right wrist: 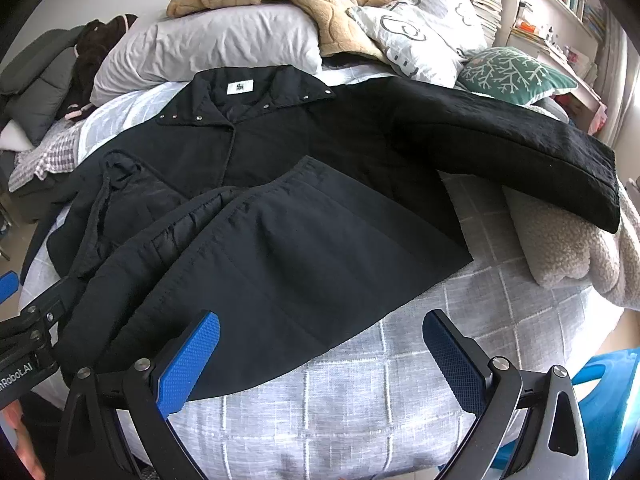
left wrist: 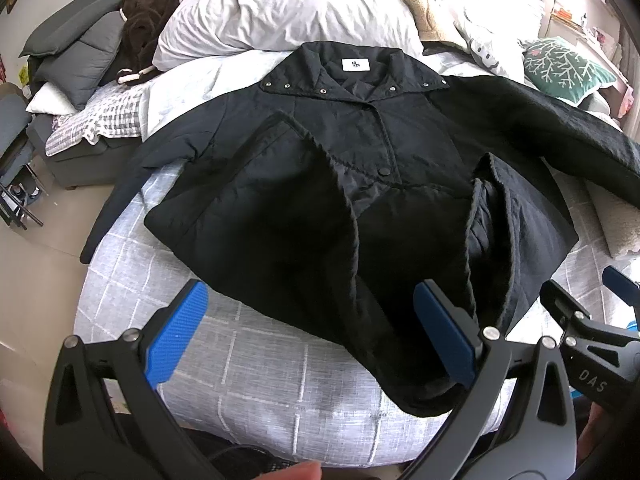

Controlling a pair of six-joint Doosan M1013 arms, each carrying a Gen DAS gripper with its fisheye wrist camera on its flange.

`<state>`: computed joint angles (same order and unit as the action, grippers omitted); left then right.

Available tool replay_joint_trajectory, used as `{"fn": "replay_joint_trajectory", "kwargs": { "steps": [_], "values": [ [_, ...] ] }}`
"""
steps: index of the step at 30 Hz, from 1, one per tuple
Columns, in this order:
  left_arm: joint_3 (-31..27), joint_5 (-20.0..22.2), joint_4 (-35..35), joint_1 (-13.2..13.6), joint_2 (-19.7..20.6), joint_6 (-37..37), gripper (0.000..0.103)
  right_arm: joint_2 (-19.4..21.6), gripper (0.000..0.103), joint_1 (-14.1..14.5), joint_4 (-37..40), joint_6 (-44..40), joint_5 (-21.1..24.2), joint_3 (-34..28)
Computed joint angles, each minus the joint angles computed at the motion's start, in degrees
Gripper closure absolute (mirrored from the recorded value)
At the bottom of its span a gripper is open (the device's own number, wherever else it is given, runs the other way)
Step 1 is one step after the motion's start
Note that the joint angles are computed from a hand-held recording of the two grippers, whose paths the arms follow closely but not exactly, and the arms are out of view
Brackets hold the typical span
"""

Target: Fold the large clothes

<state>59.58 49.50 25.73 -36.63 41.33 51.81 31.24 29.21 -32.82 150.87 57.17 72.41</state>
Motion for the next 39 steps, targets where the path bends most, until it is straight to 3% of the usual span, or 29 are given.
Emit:
{"fn": "replay_joint_trajectory", "kwargs": {
  "steps": [10, 16, 22, 28, 31, 33, 39],
  "values": [
    [-0.27, 0.11, 0.10, 0.05, 0.10, 0.08, 0.001, 0.04, 0.000, 0.03, -0.08, 0.01, 0.06, -0.04],
    [0.50, -3.66, 1.88, 1.35, -0.60, -1.23, 0.001, -0.82, 0.000, -0.76, 1.06, -0.34, -1.66, 1.02],
    [-7.11, 2.24, -14.36, 5.18, 2.20, 12.85, 0.001, -0.61, 0.000, -2.65, 6.27, -5.65, -1.46, -0.89],
    [-16.31, 9.49, -19.74, 7.57, 6.37, 17.21, 0.001, 1.66, 0.000, -4.38, 9.74, -13.73, 2.45, -8.19],
    [-23.03, 13.62, -25.76, 9.19, 10.34, 18.41, 0.001, 4.47, 0.000, -5.33, 11.52, -17.46, 5.55, -13.25],
    [-26.04, 14.23, -27.63, 9.83, 12.46, 17.74, 0.002, 6.44, 0.000, -5.87, 11.22, -17.36, 6.36, -15.87],
    [-36.94, 18.64, -26.87, 10.23, 19.28, 13.54, 0.009, 10.31, 0.000, -7.61, 14.47, -16.30, 7.88, -19.42]
  ]
}}
